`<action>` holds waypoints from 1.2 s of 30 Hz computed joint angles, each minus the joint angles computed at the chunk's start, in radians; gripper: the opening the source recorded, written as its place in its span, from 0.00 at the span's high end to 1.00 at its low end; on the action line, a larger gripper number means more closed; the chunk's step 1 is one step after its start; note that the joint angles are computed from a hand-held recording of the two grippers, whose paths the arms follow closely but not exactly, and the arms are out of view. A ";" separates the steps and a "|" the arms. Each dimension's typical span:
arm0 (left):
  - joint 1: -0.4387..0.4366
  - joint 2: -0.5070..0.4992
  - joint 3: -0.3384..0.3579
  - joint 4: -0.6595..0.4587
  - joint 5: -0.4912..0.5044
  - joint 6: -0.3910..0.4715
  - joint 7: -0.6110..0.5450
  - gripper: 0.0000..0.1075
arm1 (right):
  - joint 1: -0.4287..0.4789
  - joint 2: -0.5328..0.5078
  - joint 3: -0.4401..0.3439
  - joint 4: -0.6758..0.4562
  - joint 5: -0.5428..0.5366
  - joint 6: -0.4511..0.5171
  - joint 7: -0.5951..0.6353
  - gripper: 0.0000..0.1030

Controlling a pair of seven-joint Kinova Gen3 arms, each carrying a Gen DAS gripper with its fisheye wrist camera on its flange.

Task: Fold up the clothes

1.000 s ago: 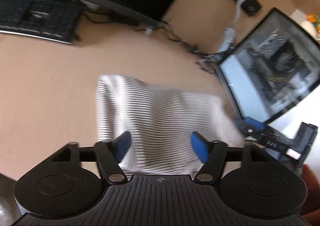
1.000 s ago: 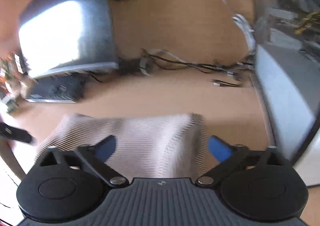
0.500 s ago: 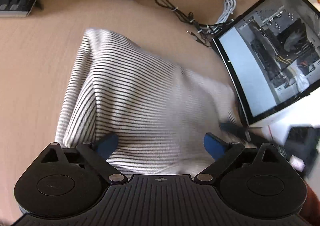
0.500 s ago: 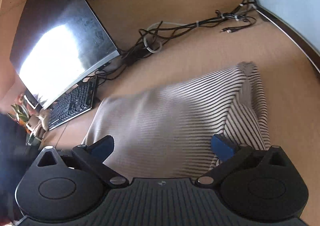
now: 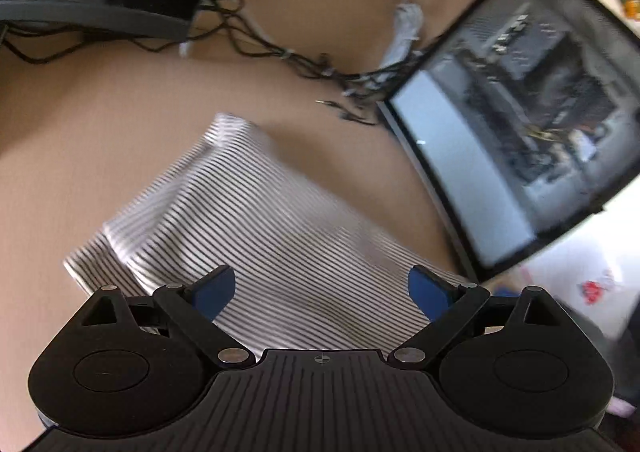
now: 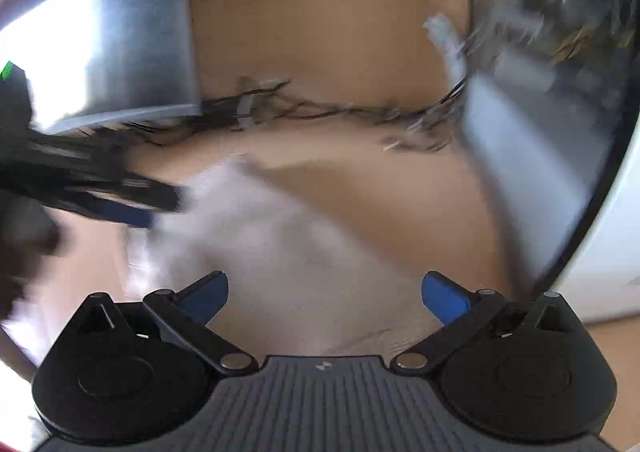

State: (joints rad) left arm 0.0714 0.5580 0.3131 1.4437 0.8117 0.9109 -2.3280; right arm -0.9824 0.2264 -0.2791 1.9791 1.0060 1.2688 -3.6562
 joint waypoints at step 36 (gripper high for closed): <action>0.019 -0.031 0.042 0.075 -0.072 -0.066 0.077 0.29 | -0.069 0.109 0.068 -0.100 -0.102 0.102 0.013 0.00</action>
State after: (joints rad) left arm 0.0908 0.5273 0.3551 1.5183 0.7401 0.8449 -2.2508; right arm -1.0517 0.3355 -0.2113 1.8796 0.9040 1.3707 -3.6428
